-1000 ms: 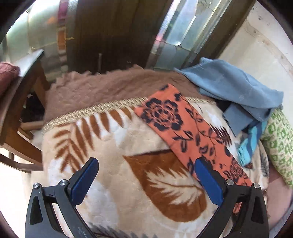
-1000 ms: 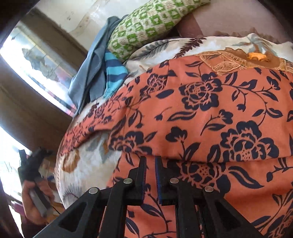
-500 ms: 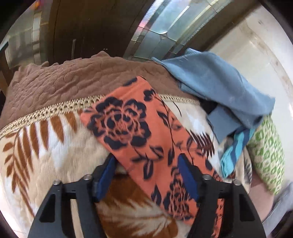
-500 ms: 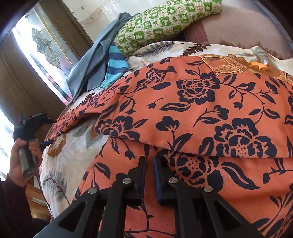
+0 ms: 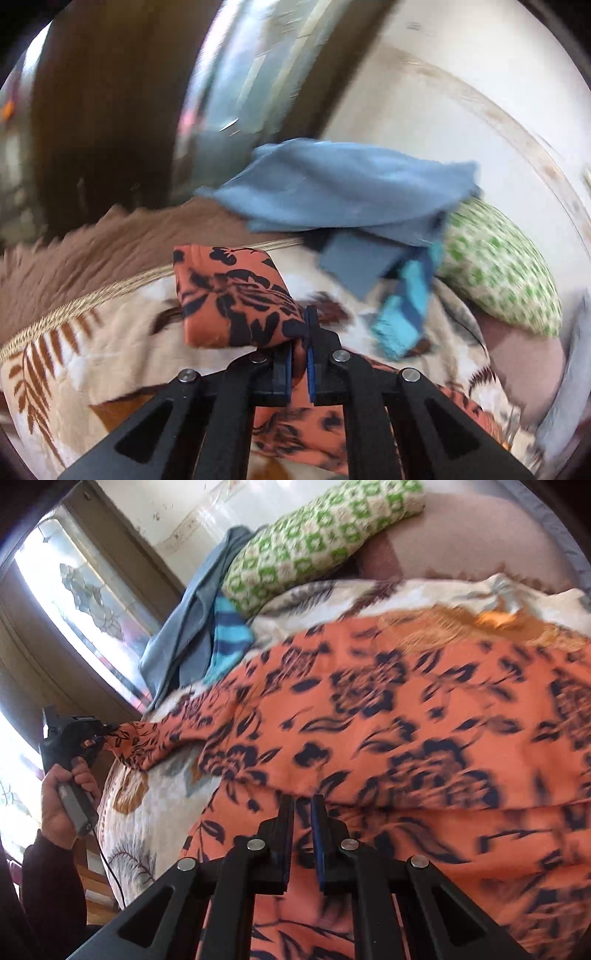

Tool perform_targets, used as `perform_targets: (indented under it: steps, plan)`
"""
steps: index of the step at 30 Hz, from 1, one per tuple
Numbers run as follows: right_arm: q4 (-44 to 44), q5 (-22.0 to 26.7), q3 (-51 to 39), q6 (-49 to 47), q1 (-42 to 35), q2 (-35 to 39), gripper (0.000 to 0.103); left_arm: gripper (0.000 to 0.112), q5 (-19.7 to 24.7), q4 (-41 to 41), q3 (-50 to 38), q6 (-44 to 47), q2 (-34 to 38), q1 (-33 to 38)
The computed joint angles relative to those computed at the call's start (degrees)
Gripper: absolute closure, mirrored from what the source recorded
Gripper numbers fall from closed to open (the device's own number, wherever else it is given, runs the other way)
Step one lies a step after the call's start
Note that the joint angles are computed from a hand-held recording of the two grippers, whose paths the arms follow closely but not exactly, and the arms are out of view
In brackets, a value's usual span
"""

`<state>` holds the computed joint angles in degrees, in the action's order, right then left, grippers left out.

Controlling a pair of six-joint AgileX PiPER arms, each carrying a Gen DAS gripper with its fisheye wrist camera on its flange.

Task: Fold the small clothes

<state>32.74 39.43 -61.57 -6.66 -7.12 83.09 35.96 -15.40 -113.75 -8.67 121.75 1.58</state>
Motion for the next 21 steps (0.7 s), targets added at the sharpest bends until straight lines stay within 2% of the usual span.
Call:
perform_targets:
  steps: [3,5,9,13,16,17,19,20,21]
  plan:
    - [-1.24,3.13,1.12,-1.39,-8.3,-4.94,0.092,0.107,-2.67,-0.39,3.92,3.58,-4.43,-6.11]
    - [0.24,5.24,2.43,-4.03,-16.13,-8.15,0.092,0.107,-3.2,-1.26,4.74,4.97,-6.04,-10.51]
    - [4.7,9.29,4.58,-12.24,-34.09,-11.8,0.092,0.107,-4.47,3.48,6.38,3.72,-8.82,-22.36]
    - [11.77,13.07,4.39,-17.62,-50.09,-9.86,0.09,0.107,-5.03,6.07,9.27,5.03,-11.04,-35.89]
    - [17.67,17.54,1.96,-17.42,-57.63,-5.78,0.09,0.106,-3.62,4.3,8.79,8.79,-8.93,-45.01]
    - [18.32,18.27,1.18,-17.33,-58.63,-4.8,0.09,0.101,-1.84,1.44,8.01,12.25,-7.96,-47.36]
    - [18.41,19.55,-0.12,-17.17,-59.75,-3.7,0.089,0.08,2.79,0.2,5.09,16.09,-6.28,-51.09]
    - [18.64,20.03,-0.48,-17.52,-60.24,-3.34,0.085,0.062,2.0,3.02,5.94,15.67,-7.07,-52.82]
    - [19.39,20.5,-0.32,-18.15,-60.83,-3.22,0.077,0.043,-1.07,6.76,8.68,14.4,-9.14,-53.96]
